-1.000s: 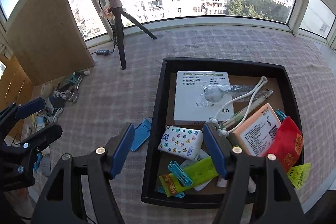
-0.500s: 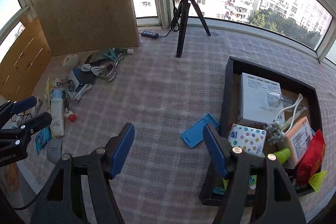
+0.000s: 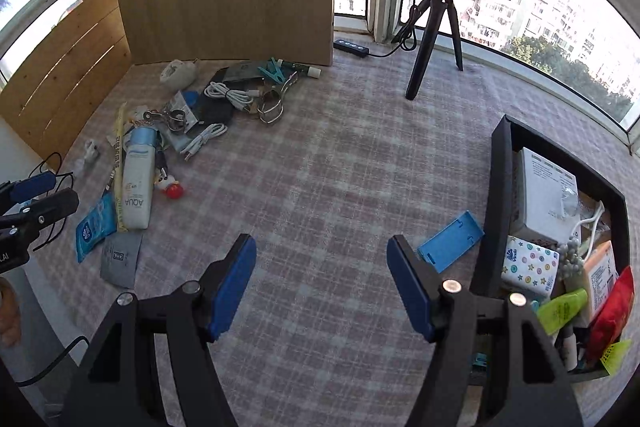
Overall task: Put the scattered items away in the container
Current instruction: 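Withdraw both open grippers from the tray back toward the mat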
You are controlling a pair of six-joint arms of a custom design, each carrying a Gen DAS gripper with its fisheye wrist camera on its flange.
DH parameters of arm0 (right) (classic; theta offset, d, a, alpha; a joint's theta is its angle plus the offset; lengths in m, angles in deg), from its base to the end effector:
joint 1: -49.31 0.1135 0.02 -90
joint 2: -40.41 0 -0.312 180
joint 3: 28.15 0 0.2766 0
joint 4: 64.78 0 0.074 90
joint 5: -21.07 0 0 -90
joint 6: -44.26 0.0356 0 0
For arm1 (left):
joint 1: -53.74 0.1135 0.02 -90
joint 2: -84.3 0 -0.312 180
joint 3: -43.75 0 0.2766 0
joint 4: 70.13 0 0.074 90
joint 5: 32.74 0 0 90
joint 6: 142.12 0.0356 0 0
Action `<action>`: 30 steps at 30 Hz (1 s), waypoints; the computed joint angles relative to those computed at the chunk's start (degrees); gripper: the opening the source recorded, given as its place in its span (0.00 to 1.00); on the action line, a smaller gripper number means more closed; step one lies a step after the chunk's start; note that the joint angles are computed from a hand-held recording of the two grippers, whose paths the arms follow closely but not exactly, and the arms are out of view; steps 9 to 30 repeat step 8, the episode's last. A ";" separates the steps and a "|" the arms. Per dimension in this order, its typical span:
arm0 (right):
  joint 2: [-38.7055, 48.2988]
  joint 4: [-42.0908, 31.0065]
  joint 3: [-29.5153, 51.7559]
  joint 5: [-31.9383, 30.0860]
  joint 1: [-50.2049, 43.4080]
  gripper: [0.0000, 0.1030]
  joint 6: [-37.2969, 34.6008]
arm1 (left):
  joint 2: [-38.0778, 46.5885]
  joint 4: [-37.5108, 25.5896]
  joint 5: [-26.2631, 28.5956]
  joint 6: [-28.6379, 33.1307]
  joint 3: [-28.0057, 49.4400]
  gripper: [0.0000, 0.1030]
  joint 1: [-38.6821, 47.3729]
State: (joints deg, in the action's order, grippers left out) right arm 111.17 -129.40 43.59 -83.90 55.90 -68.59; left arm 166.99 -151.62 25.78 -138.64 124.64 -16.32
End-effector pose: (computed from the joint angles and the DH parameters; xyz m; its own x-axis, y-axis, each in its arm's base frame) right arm 0.2392 0.0369 0.3157 -0.7330 -0.4623 -0.4990 -0.5528 0.8323 0.0409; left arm 0.1092 -0.2465 0.3106 -0.8000 -0.2909 -0.5248 -0.2907 0.9530 -0.0851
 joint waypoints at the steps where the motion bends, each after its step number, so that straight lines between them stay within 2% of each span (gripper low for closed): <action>1: 0.07 0.01 -0.04 0.09 0.01 0.65 -0.03 | -0.27 0.31 0.00 -0.11 -0.29 0.75 -0.05; 30: -0.09 0.27 -0.64 0.63 0.49 0.65 0.12 | -0.81 1.07 -0.74 -1.05 -0.98 0.76 -0.72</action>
